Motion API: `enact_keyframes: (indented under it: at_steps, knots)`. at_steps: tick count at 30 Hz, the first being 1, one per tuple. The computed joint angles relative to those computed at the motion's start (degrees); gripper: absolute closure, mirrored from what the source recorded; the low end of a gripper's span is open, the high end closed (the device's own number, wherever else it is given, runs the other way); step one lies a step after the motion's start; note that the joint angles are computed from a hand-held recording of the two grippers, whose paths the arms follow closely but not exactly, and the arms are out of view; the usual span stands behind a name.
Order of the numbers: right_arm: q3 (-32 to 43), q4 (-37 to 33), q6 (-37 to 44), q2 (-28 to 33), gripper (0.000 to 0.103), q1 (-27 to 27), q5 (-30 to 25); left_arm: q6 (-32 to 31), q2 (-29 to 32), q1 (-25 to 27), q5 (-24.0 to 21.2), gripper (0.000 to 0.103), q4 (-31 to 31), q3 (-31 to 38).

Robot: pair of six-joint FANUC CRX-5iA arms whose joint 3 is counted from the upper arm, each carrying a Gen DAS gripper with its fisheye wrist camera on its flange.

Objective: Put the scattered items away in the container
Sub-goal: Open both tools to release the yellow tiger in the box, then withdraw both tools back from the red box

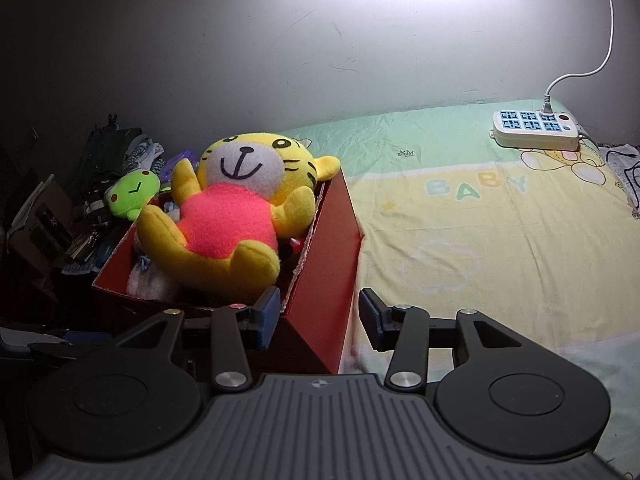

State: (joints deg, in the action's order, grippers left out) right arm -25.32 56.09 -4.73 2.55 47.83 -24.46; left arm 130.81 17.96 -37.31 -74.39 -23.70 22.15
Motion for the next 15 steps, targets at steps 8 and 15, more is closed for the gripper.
enact_keyframes:
  at_steps: [8,15]
  knots:
    - [2.7,-13.9,12.0,1.3,0.056,1.4,-2.4,0.1,2.5,-0.8,-2.9,0.001,2.2,0.6]
    - [5.8,-15.0,10.7,3.5,0.049,3.4,-9.5,-4.2,2.2,1.0,-0.5,0.001,4.2,-1.1]
